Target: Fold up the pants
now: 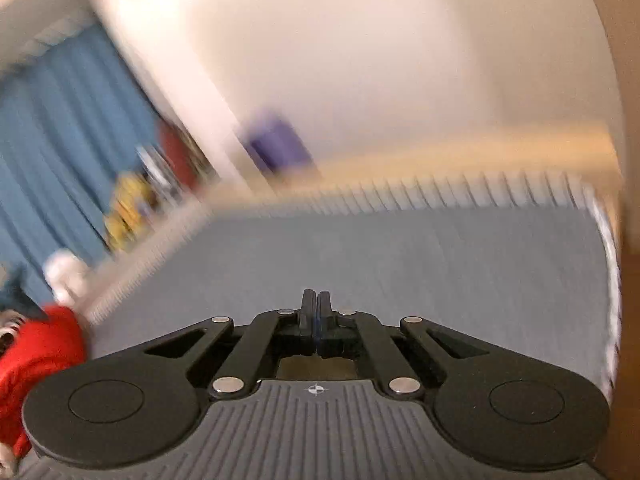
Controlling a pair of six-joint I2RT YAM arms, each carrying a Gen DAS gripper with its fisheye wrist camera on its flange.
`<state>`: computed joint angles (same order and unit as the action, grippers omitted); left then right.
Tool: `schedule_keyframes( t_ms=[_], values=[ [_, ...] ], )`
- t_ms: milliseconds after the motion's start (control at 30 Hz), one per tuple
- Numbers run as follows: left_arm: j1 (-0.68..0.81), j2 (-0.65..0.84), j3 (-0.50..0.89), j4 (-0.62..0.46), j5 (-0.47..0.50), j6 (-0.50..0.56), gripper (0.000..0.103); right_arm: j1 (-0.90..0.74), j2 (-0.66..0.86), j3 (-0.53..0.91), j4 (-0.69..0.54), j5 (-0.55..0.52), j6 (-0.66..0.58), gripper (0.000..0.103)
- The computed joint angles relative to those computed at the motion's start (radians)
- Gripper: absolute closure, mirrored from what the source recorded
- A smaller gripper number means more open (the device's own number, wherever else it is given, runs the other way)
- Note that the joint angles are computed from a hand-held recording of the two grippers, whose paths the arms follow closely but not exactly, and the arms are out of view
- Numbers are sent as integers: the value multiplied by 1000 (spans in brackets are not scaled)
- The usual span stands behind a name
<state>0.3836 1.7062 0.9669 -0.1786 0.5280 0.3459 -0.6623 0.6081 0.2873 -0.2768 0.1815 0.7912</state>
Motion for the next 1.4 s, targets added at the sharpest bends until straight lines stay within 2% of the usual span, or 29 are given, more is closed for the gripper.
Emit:
schedule_keyframes(
  t_ms=[67,100,133,167,233,333,400,467,533,633,733,800,833,933,1033,1100,1167,1267,1300,1400],
  values=[
    [2,10,11,-13,-2,2,36,-197,137,-33,63,-297,39,98],
    [3,13,13,-18,-2,4,36,-246,206,-50,112,-382,53,95],
    [3,17,17,-23,-1,7,36,-259,275,-51,150,-417,43,85],
    [4,20,20,-28,1,12,35,-250,319,-47,173,-421,37,70],
    [7,23,25,-33,3,19,35,-219,382,-37,207,-409,40,51],
    [11,35,35,-33,0,23,35,-170,465,-15,244,-363,64,50],
    [14,40,36,-30,-2,23,35,-151,510,-3,283,-337,67,57],
    [17,46,42,-34,-1,27,35,-138,541,1,322,-314,42,91],
    [17,46,47,-43,2,37,35,-126,522,-6,341,-282,36,92],
    [16,46,46,-58,16,70,35,-81,343,-27,303,-207,33,94],
    [10,51,47,-88,25,124,35,55,101,-25,152,0,65,94],
    [4,67,61,-128,26,161,35,123,101,4,46,146,109,94],
    [2,75,68,-145,24,177,35,113,141,16,7,162,139,94],
    [1,94,75,-166,16,220,35,-51,295,8,32,-9,156,93],
    [17,111,83,-178,28,262,35,-114,382,6,100,-102,105,87],
    [29,129,94,-192,35,296,36,-75,354,20,69,-43,101,79],
    [39,153,112,-217,35,339,45,-2,302,35,31,54,113,57],
    [45,195,118,-216,-43,429,59,105,233,39,26,201,57,56],
    [49,214,114,-206,-88,466,60,138,211,38,30,223,43,56],
    [91,228,106,-216,-68,573,61,184,181,28,86,169,-39,54]
  ],
)
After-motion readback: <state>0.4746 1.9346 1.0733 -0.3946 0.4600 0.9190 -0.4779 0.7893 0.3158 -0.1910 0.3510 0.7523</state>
